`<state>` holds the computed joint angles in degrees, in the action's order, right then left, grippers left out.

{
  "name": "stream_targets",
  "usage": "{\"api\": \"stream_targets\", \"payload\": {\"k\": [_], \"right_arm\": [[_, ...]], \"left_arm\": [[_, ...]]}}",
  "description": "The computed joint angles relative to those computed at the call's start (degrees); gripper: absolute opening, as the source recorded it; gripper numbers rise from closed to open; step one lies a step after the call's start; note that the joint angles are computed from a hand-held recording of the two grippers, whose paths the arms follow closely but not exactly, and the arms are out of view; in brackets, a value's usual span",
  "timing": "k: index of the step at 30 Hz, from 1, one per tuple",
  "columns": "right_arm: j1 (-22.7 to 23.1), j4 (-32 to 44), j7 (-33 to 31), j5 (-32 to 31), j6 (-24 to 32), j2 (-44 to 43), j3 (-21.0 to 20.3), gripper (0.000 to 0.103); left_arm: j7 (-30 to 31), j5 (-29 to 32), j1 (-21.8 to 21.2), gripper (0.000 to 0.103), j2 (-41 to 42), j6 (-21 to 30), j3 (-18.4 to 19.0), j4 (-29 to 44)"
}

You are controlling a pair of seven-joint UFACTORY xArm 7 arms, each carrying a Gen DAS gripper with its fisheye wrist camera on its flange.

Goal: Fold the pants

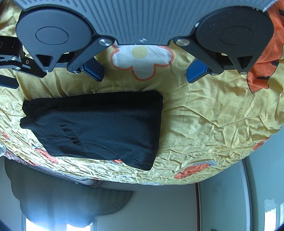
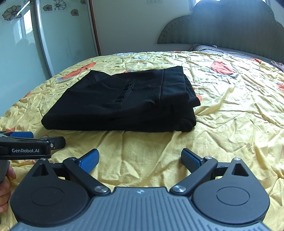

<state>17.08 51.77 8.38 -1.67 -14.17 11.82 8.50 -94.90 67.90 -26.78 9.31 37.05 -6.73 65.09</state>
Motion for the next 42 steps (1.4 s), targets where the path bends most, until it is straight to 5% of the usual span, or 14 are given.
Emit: {"api": "stream_targets", "payload": {"k": [21, 26, 28, 34, 42], "right_arm": [[0.84, -1.70, -0.85, 0.03, -3.09, -0.91, -0.91, 0.100], [-5.92, -3.54, 4.74, -10.18, -6.71, -2.35, 4.11, 0.100], [-5.15, -3.61, 4.72, -10.87, -7.30, -2.70, 3.32, 0.100], [-1.74, -1.91, 1.19, -6.28, -5.01, -1.62, 0.72, 0.100], [-5.23, -0.95, 4.12, -8.56, -2.70, -0.01, 3.56, 0.100]], "left_arm": [[-1.65, 1.08, -0.20, 0.102, -0.88, 0.50, -0.37, -0.83], [-2.92, 1.22, 0.48, 0.102, -2.80, -1.60, -0.87, -2.46], [-2.99, 1.55, 0.70, 0.102, -2.73, -1.93, -1.10, -2.40], [-1.91, 0.33, 0.68, 0.102, -1.32, -0.79, -0.92, -1.25], [-2.06, 1.55, -0.34, 0.103, -0.27, 1.13, -0.67, -0.56]]}}
